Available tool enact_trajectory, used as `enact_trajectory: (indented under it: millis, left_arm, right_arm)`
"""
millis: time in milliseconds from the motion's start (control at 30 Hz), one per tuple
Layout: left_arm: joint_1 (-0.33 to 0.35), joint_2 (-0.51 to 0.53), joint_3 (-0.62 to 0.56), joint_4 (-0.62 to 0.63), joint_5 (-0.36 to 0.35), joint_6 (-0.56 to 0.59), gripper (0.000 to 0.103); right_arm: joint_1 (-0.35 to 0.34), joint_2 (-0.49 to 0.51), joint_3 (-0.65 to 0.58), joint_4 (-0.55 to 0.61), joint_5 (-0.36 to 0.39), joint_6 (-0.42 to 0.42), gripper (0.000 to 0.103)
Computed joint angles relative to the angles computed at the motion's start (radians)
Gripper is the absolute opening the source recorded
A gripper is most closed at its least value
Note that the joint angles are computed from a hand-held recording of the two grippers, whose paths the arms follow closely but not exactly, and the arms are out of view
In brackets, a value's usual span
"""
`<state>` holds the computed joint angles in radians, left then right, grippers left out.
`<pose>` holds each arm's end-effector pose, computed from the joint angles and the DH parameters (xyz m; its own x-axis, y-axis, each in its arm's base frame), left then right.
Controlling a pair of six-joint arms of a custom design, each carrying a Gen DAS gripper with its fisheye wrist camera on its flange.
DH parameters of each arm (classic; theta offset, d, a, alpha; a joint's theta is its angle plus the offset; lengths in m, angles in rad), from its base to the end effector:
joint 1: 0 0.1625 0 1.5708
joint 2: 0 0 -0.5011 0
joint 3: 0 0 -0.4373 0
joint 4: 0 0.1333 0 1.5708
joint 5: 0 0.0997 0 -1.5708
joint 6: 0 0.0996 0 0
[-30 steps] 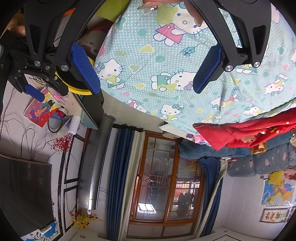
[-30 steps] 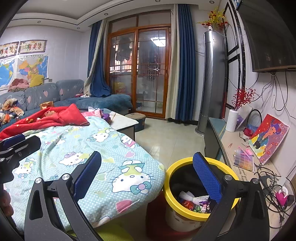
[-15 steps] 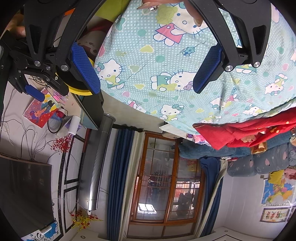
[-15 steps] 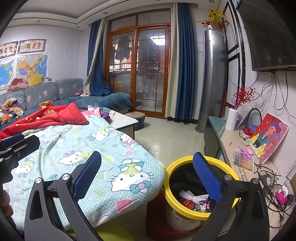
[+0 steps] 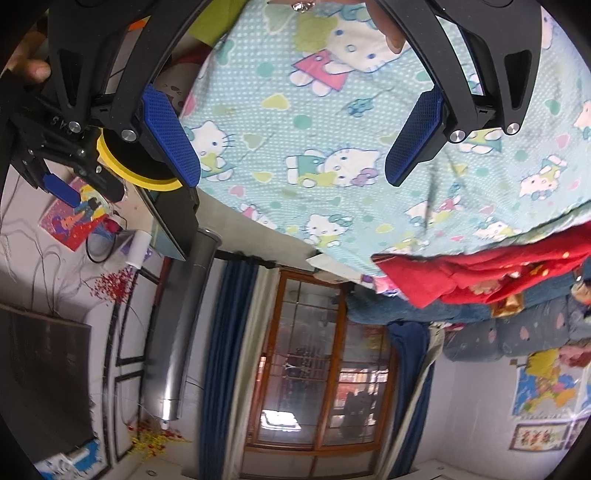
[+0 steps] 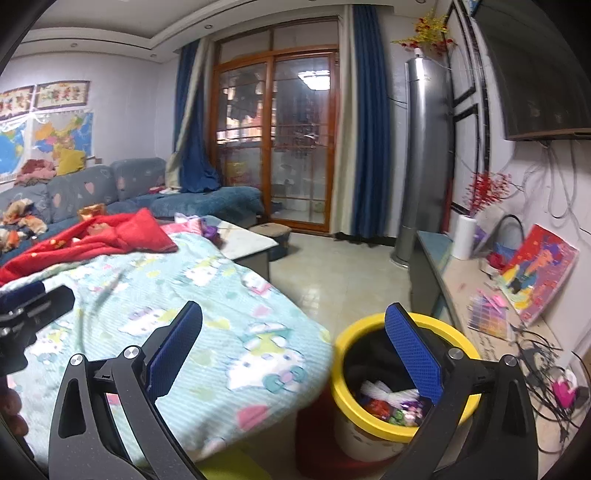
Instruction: Collect trash
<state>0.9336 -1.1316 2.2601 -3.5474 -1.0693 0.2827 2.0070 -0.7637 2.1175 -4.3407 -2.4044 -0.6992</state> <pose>-0.1707 -0.5351 0.2378 -0.7731 0.3710 -0.5146 0.6343 0.4458 -0.6316 0.2811 -0.4621 0.1702 -0.6610 0.2002 0.7232 -0.6409 0.3508 -0.6828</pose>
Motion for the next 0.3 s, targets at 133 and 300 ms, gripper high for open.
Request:
enact_trajectory:
  millis: [133, 300]
  left_arm:
    - [0.054, -0.047, -0.026, -0.004, 0.114, -0.04, 0.092]
    - [0.188, -0.125, -0.114, -0.008, 0.38, -0.037, 0.092]
  right_arm:
    - [0.034, 0.017, -0.05, 0.173, 0.117, 0.023, 0.097]
    - [0.088, 0.109, -0.187, 0.675, 0.333, 0.208, 0.097]
